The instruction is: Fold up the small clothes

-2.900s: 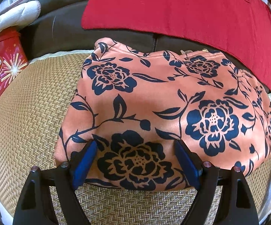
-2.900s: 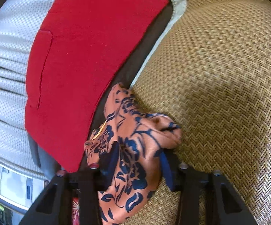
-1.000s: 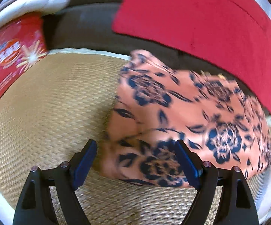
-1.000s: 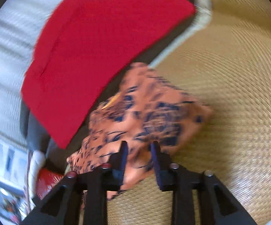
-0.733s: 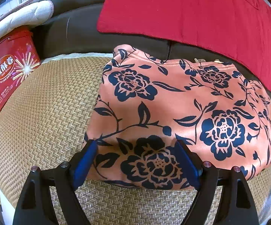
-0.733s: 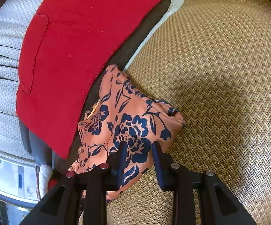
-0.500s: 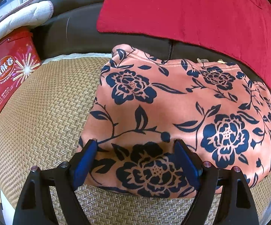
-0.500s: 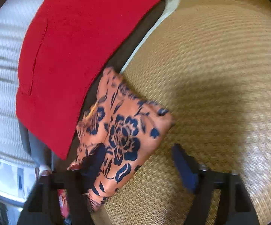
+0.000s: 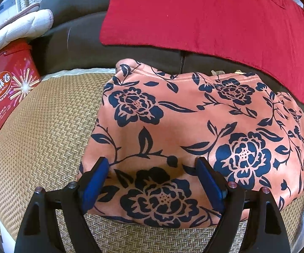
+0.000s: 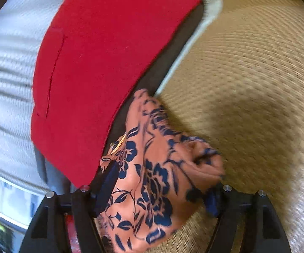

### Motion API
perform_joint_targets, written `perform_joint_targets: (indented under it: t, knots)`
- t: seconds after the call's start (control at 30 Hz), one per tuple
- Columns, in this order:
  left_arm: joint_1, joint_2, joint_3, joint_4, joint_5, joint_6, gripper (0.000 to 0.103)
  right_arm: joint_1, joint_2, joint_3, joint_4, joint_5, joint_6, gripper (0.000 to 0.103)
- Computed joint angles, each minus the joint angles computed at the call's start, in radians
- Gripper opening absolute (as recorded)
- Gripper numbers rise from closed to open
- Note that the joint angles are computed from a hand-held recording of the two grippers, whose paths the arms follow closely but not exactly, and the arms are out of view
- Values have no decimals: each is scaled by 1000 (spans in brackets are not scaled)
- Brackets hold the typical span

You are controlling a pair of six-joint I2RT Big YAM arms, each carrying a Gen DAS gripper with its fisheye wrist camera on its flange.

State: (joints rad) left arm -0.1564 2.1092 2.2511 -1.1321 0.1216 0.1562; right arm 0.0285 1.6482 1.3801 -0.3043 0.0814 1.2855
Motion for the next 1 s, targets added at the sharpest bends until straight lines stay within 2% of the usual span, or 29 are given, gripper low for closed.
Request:
perform_joint_targets:
  t: [0.03, 0.07, 0.13, 0.17, 0.27, 0.37, 0.53, 0.63, 0.7, 0.77, 0.8, 0.83, 0.9, 0.93, 0.97, 1.0]
  knots:
    - [3, -5, -9, 7, -1, 0, 85, 0, 17, 10, 5, -20, 8, 36]
    - [13, -2, -2, 7, 2, 3, 85, -1, 30, 15, 4, -41, 35, 28]
    - [25, -2, 5, 11, 6, -7, 85, 5, 39, 20, -4, -26, 71, 26]
    - [33, 2, 15, 11, 10, -12, 85, 15, 39, 35, -23, 6, 51, 25]
    - [59, -5, 15, 22, 9, -42, 85, 64, 47, 120, -77, 115, -93, 22]
    - [93, 8, 44, 15, 7, -88, 85, 113, 55, 179, -90, 173, -180, 21]
    - [153, 13, 65, 32, -14, -161, 85, 206, 95, 286, -78, 196, -322, 21]
    - [197, 13, 75, 34, -18, -213, 85, 256, 154, 376, -84, 159, -372, 21]
    - [221, 9, 58, 50, -20, -250, 85, 283, 218, 454, -110, 104, -390, 21]
    - [244, 2, 39, 58, 5, -292, 85, 301, 297, 552, -182, 25, -408, 22]
    - [252, 3, 39, 56, 24, -308, 85, 304, 338, 604, -227, -22, -408, 25]
    - [256, 3, 38, 55, 38, -312, 85, 306, 373, 647, -271, -69, -402, 27]
    - [259, 2, 31, 45, 111, -297, 85, 299, 451, 760, -432, -217, -401, 27]
    - [258, 7, 37, 37, 153, -277, 85, 294, 470, 787, -464, -247, -409, 28]
    - [256, 5, 30, 36, 189, -256, 85, 292, 455, 763, -461, -253, -423, 28]
    - [253, 7, 34, 23, 226, -234, 85, 286, 418, 708, -421, -260, -442, 31]
